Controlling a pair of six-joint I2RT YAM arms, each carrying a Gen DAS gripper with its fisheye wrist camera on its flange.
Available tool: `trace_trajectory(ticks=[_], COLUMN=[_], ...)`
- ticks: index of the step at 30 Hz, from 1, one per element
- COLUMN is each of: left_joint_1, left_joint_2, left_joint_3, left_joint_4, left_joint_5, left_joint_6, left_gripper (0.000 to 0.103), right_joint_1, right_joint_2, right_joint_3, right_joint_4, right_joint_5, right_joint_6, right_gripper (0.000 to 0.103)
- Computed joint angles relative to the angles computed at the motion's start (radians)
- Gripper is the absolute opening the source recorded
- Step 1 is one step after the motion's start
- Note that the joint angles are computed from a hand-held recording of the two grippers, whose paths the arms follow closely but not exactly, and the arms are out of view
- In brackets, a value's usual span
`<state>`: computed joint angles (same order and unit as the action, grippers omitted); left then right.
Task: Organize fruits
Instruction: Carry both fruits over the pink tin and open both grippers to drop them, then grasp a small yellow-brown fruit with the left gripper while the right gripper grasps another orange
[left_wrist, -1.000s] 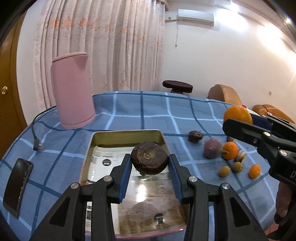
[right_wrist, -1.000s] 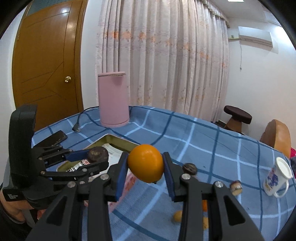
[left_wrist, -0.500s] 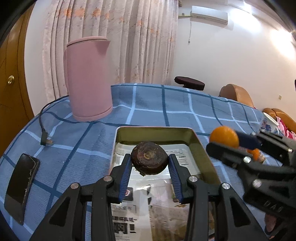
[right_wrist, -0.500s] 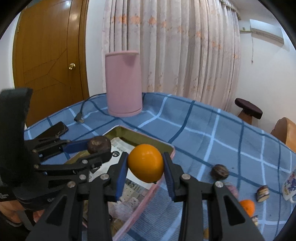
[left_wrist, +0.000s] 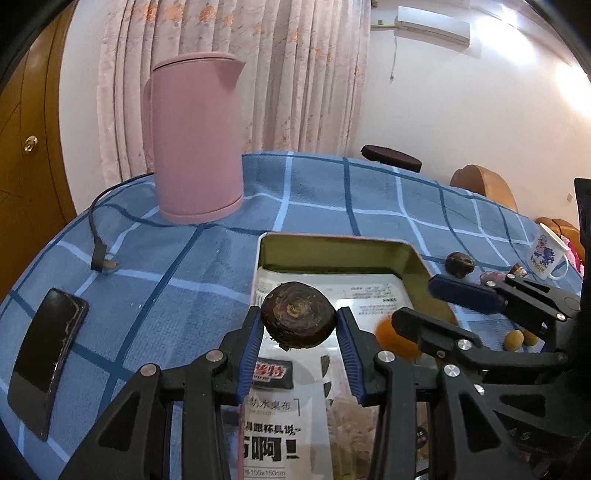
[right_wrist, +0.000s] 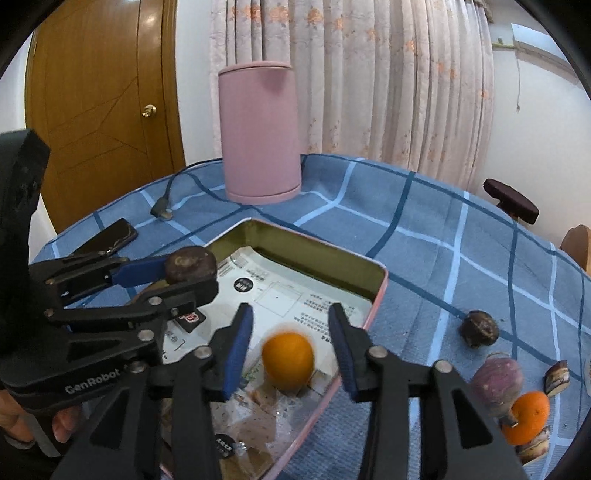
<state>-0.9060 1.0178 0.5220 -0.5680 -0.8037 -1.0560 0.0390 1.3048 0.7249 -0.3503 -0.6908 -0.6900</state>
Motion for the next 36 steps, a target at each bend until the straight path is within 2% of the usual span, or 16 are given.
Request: trace_trajectory(ticks=[3, 5, 7, 9, 14, 18, 24, 31, 36], left_joint_1=[-0.032, -0.068, -0.100, -0.149, -0.211, -0.231, -0.247, -0.218, -0.178], left_joint_2=[-0.009, -0.004, 0.001, 0.029, 0.150, 0.278, 0.443, 0.582, 0.663], left_joint_3=[0.003, 0.021, 0.038, 0.067, 0.144, 0.222, 0.349, 0.448, 0.494], left_joint_4=[-0.025, -0.053, -0.063, -0.069, 0.013, 0.090, 0.152, 0.237, 0.279], left_joint_5=[-0.018, -0.044, -0.068, -0.101, -0.102, -0.071, -0.027, 0.086, 0.188], left_joint_6=[-0.027, -0.058, -0.078, -0.096, -0.050, 0.024, 0.126, 0.225, 0.250], left_gripper=[0.045, 0.053, 0.065, 0.067, 0.068, 0.068, 0.068, 0.068, 0.068], right_joint_1=[-0.030, -0.073, -0.133, -0.212, -0.484, -0.641, -0.766, -0.784, -0.771], right_joint_2=[-0.008, -0.028, -0.047, -0.074, -0.044, 0.034, 0.149, 0.263, 0.328], right_joint_3=[-0.001, -0.001, 0.002, -0.009, 0.020, 0.065, 0.122, 0.198, 0.232], right_joint_4=[-0.015, -0.044, -0.087, -0.102, -0.142, -0.110, -0.055, -0.071, -0.101], right_joint_5=[-0.029, -0.063, -0.104, -0.130, -0.215, -0.230, -0.200, -0.121, -0.077], right_joint_6=[-0.012, -0.032, -0.079, -0.135, -0.285, -0.311, -0.321, -0.323, -0.336], right_gripper=[0.064, 0.067, 0.072, 0.079, 0.082, 0.083, 0.083, 0.081, 0.071])
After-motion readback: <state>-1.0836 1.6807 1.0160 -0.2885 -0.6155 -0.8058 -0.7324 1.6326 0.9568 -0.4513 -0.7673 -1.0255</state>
